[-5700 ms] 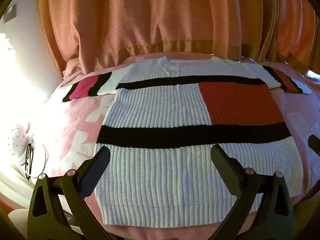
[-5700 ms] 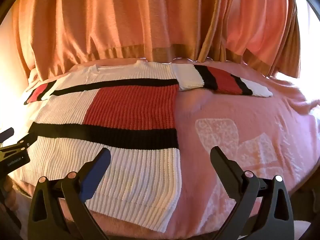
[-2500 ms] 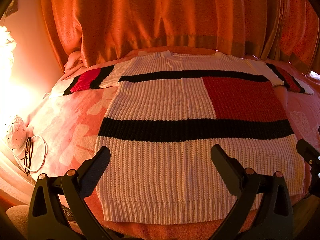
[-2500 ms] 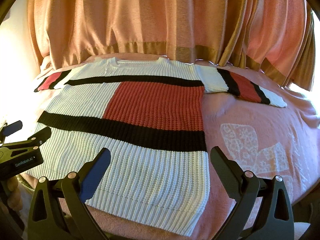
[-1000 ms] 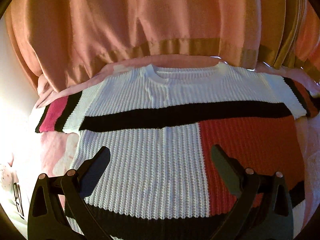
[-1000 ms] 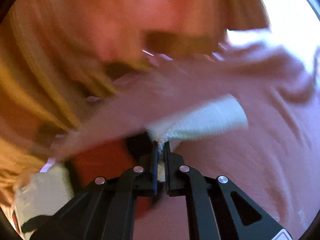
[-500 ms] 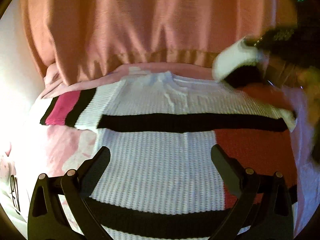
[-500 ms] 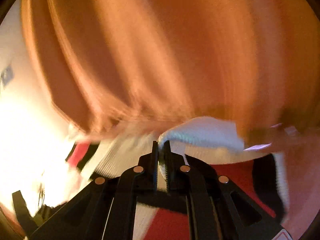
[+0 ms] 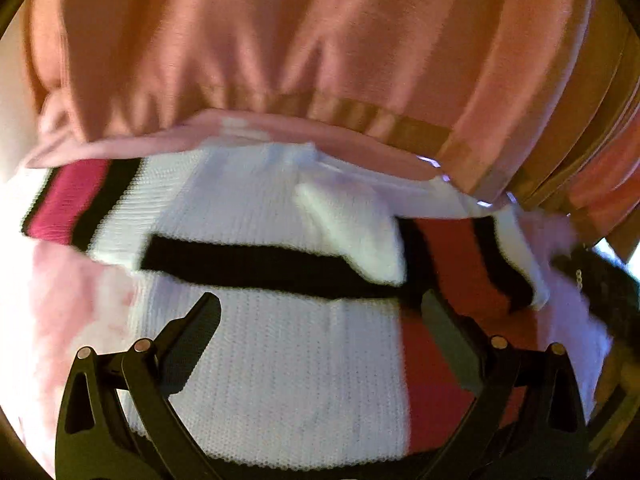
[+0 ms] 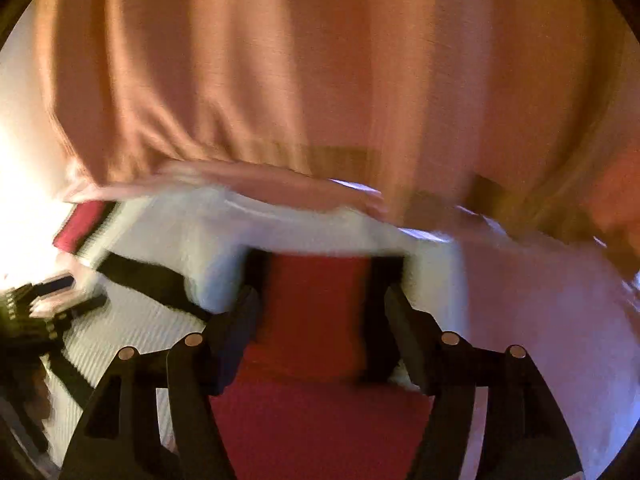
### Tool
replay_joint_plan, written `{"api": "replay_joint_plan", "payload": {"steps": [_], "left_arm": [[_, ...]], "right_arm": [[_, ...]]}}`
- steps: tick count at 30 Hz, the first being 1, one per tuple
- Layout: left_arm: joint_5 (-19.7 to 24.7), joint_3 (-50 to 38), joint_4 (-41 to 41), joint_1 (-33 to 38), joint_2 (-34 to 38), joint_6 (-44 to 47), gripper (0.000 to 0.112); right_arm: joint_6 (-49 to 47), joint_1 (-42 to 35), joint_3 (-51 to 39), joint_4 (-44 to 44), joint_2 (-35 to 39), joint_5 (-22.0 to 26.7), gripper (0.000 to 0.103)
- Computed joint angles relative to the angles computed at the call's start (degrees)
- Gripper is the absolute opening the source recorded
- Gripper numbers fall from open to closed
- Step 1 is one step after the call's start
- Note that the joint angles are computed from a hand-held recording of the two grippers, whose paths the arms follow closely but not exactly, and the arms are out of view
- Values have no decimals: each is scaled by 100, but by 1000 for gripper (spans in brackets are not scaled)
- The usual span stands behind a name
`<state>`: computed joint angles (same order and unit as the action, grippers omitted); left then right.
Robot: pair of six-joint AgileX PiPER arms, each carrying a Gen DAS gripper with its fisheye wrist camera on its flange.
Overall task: Fold small clothes
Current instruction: 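Fold the held sleeve across the sweater body with the right tool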
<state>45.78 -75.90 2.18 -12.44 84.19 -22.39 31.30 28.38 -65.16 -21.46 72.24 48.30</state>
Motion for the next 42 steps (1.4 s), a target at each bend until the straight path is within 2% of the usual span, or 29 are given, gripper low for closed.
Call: {"api": "replay_joint_plan", "payload": {"steps": [2,5,8,9,10,11,12,13,15,16,19,23,25,27,29,31,32,33,34,35,37,39,41,42], "left_arm": [[36,-330,281,-286,384,-361,98],[525,-1308,1124,-888,1459,-899,98],[869,-1993,1602,-1057,2297,-1465,97],[892,-2085,1695,-1067,2427,-1529,84],[973,-2207,1832,-1082,2578,-1511,64],[1105,-2362,1953,-1082,2781,-1381,54],[1008,-2313,1846,-965,2838,-1179,47],[682,-2061,1522,-743,2666,-1055,38],[459,-1790,1235,-383,2441,-1125,23],[165,-1579,1313,-259,2296,-1367,21],[-135,-1151,1437,76,1991,-1705,21],[-529,-714,714,436,1840,-1109,21],[-512,-755,769,414,1844,-1086,21],[-463,-825,766,415,1858,-1036,22],[-432,-920,647,475,1929,-971,28],[-542,-896,513,522,1977,-813,29],[-625,-846,606,500,1965,-814,28],[-639,-844,788,451,1966,-871,22],[-647,-848,909,414,1961,-926,14],[-649,-865,941,401,1953,-899,11],[-583,-933,938,403,1975,-811,11],[-532,-940,1061,388,2005,-838,11],[-588,-861,1152,373,1975,-851,11],[-569,-868,1205,353,1977,-865,11]], "right_arm": [[-148,-451,423,198,-271,3,64],[-1010,-1421,723,1255,-406,-25,64],[-1150,-1515,1077,1213,-505,-251,64],[-1206,-1532,1142,1159,-530,-256,64],[-1148,-1452,1175,1082,-499,-270,64],[-1318,-1552,1211,1164,-488,-292,64],[-1259,-1517,1212,1125,-379,-374,64],[-1237,-1516,1199,1129,-289,-436,64],[-1552,-1664,1166,1412,-213,-546,64],[-1539,-1629,1176,1424,-141,-663,64],[-1989,-1579,1195,1717,278,-1091,64],[-2048,-1366,1097,1623,743,-1412,64],[-1649,-1230,1009,1126,969,-1432,64],[-1798,-1328,916,1214,1095,-1400,62],[-1895,-1449,912,1355,1104,-1442,62],[-2283,-1710,825,1867,1237,-1431,47],[-2438,-1830,755,2091,1305,-1402,22],[-2404,-1873,751,2107,1259,-1418,14],[-2577,-1957,725,2345,1158,-1450,13],[-2733,-2030,680,2555,1017,-1454,13],[-2651,-2029,640,2422,862,-1452,13],[-2311,-2035,562,1925,1111,-1183,14],[-2446,-2249,508,2120,1446,-874,15],[-2503,-2320,518,2240,1357,-816,20]]}}
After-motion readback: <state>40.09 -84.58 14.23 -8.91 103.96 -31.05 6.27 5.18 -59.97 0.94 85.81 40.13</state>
